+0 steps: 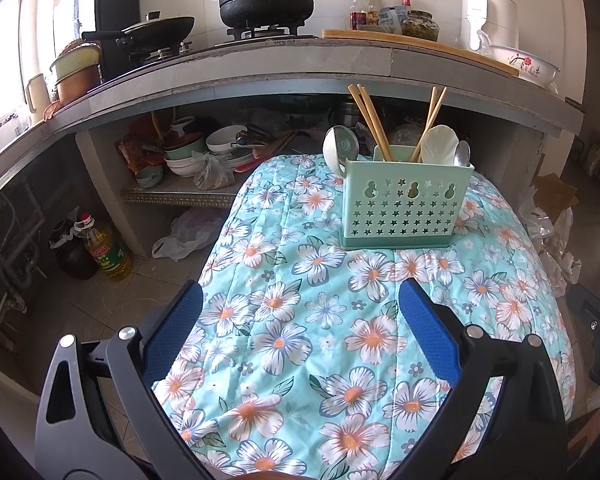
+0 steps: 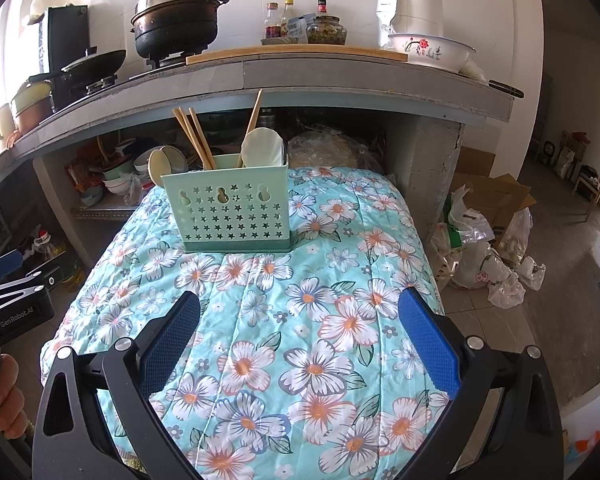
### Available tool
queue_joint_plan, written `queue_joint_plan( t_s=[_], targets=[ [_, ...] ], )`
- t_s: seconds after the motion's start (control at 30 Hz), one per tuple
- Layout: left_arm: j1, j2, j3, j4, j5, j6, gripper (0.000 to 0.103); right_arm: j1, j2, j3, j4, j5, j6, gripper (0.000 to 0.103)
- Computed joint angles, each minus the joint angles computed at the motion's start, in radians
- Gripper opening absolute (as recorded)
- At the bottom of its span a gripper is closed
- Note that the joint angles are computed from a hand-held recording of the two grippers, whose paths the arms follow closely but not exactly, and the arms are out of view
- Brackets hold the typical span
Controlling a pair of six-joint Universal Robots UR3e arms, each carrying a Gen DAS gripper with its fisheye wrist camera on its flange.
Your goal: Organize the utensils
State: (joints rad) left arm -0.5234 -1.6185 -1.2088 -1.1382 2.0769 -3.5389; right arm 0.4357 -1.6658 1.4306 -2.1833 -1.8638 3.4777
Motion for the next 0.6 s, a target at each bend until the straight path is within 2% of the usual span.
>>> queue_joint_plan(
  t_s=[0.6],
  targets=[
    [0.002, 0.002, -0.008, 0.0, -0.006, 0.0, 0.095, -0.004, -0.002, 0.004, -0.003, 0.007, -0.002, 0.097]
  ],
)
